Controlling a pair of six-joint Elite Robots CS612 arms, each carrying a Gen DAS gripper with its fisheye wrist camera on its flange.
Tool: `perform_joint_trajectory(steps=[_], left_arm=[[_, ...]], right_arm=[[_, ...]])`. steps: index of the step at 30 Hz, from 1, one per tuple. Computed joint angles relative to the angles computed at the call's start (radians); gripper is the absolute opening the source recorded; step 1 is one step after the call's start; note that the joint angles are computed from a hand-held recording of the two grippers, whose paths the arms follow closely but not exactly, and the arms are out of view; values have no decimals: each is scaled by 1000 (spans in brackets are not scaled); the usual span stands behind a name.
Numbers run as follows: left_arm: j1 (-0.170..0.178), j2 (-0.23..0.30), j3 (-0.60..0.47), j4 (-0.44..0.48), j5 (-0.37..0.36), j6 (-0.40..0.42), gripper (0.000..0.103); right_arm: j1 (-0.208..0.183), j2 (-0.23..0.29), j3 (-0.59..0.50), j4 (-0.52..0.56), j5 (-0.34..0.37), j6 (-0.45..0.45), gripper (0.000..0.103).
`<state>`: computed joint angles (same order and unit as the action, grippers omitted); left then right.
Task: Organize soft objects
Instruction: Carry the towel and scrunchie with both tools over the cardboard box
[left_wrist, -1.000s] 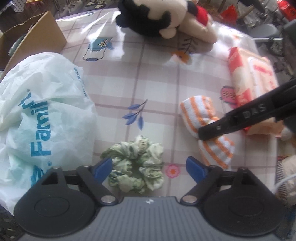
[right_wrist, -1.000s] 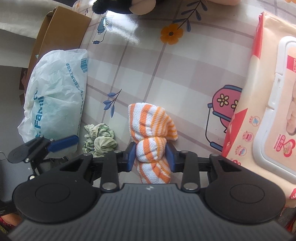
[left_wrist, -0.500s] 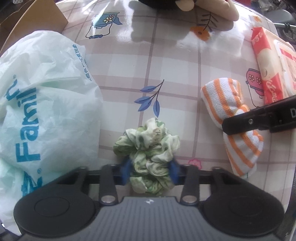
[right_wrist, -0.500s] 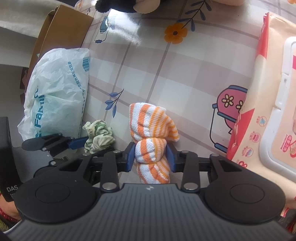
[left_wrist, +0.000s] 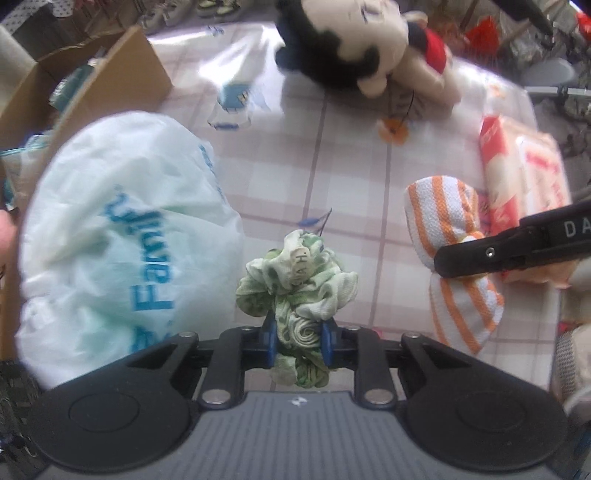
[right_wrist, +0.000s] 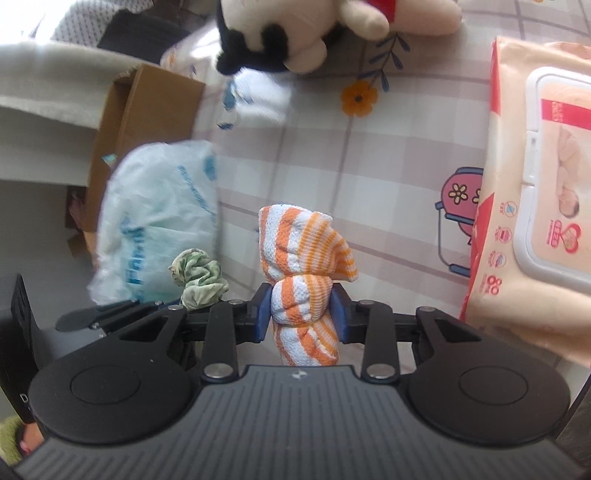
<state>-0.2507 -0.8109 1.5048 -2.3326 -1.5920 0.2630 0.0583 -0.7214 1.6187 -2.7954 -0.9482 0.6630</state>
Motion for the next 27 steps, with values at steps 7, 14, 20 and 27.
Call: perform_joint_trajectory(steps=[7, 14, 20, 27], left_arm=[[41, -40, -17, 24, -70, 24, 23], [121, -8, -158, 97, -85, 83, 23], [201, 77, -350, 137, -52, 91, 24], [280, 239, -630, 220, 28, 95, 24]], right_arm=[[21, -31, -7, -90, 0, 114, 32], [93, 22, -160, -131, 5, 264, 32], [172, 159, -445, -118, 11, 390, 32], [244, 399, -916, 65, -9, 494, 32]])
